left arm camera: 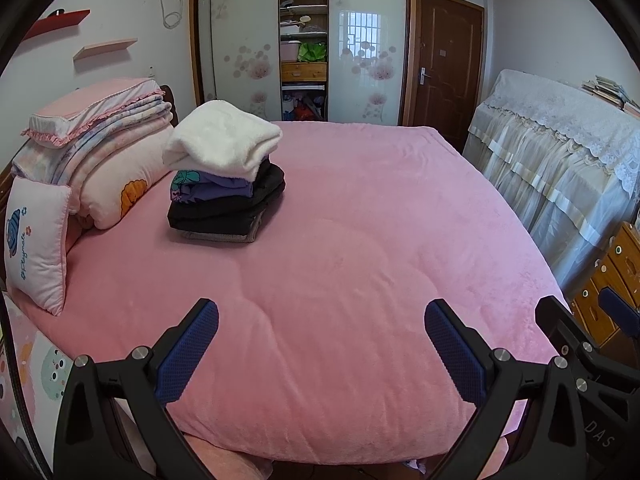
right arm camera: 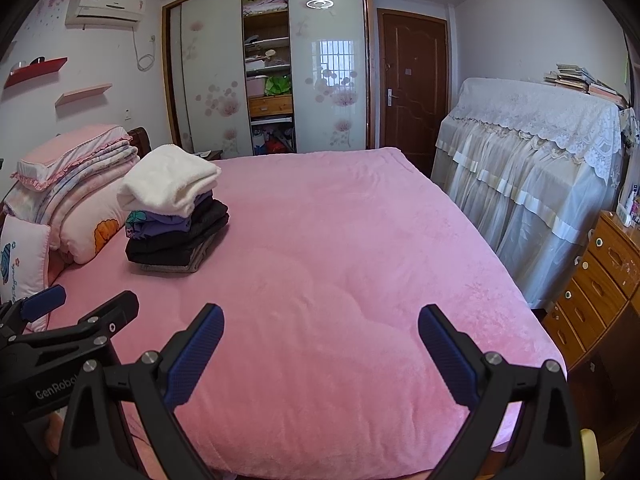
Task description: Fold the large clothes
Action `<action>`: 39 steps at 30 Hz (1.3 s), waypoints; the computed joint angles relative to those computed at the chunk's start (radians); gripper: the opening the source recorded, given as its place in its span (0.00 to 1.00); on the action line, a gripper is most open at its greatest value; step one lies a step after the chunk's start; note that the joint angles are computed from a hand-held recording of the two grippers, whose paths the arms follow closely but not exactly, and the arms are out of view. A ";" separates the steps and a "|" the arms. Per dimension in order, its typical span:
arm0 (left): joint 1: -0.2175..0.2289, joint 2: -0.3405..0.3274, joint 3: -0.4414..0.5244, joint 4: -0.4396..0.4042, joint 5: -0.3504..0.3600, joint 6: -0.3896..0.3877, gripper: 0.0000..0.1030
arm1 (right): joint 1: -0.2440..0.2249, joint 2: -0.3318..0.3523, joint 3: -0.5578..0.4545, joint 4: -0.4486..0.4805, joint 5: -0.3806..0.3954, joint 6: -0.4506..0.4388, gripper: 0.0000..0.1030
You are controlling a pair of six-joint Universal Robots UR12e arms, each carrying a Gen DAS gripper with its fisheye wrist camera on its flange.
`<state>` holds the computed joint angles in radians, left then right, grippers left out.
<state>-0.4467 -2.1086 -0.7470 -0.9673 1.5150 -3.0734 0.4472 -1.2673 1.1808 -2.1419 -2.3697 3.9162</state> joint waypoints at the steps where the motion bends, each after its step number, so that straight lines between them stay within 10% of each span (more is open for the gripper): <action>1: 0.000 0.002 -0.005 0.003 0.000 0.000 0.99 | 0.000 -0.001 0.001 0.001 0.000 0.000 0.96; 39: -0.005 0.000 0.000 -0.040 -0.014 -0.007 0.95 | 0.002 -0.008 0.004 0.022 0.009 0.008 0.96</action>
<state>-0.4513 -2.1083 -0.7473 -1.0069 1.5008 -3.0800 0.4490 -1.2758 1.1844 -2.1198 -2.3611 3.9242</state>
